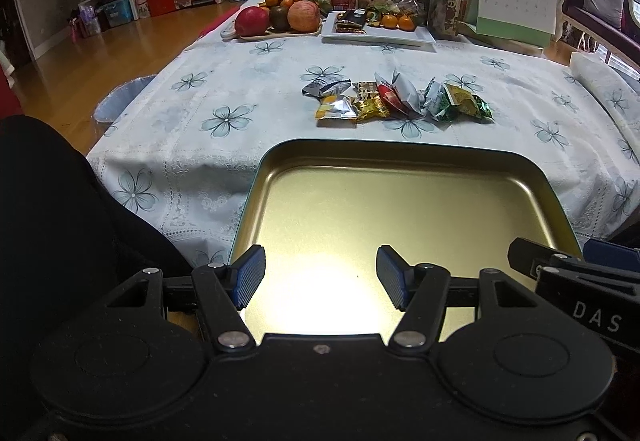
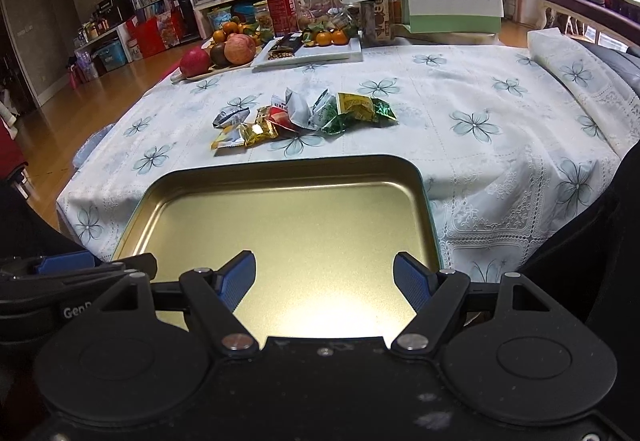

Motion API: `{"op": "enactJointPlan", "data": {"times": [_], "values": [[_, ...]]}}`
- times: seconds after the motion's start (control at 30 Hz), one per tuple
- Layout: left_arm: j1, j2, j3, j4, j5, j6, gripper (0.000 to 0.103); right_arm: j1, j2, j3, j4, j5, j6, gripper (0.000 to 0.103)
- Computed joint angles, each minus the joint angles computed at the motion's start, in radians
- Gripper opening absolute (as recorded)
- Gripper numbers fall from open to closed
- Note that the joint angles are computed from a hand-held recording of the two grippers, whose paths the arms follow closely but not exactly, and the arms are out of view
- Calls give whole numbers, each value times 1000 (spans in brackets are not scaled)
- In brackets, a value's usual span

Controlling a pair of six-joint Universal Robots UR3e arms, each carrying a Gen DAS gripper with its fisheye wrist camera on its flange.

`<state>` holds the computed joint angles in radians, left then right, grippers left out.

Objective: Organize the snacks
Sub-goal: 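Grasp the white printed snack packet with the left tool while the right tool grasps the green candy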

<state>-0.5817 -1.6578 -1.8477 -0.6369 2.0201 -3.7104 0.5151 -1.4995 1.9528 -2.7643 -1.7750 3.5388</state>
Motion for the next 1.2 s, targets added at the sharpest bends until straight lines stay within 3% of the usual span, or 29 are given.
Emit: {"op": "enactJointPlan", "data": {"times": [0.3, 0.67, 0.83, 1.03, 1.2], "values": [[72, 5, 62, -146, -127, -14, 60, -99, -32, -23, 127, 158, 41, 68], [225, -64, 272, -322, -315, 127, 56, -229, 71, -251, 297, 325, -17, 58], [303, -174, 481, -399, -366, 193, 55, -291, 216, -490, 423, 390, -33, 54], [353, -393, 822, -528, -353, 263, 55, -353, 442, -848, 590, 422, -24, 53], [387, -640, 1202, -702, -350, 290, 55, -385, 720, -1323, 826, 407, -18, 53]]}}
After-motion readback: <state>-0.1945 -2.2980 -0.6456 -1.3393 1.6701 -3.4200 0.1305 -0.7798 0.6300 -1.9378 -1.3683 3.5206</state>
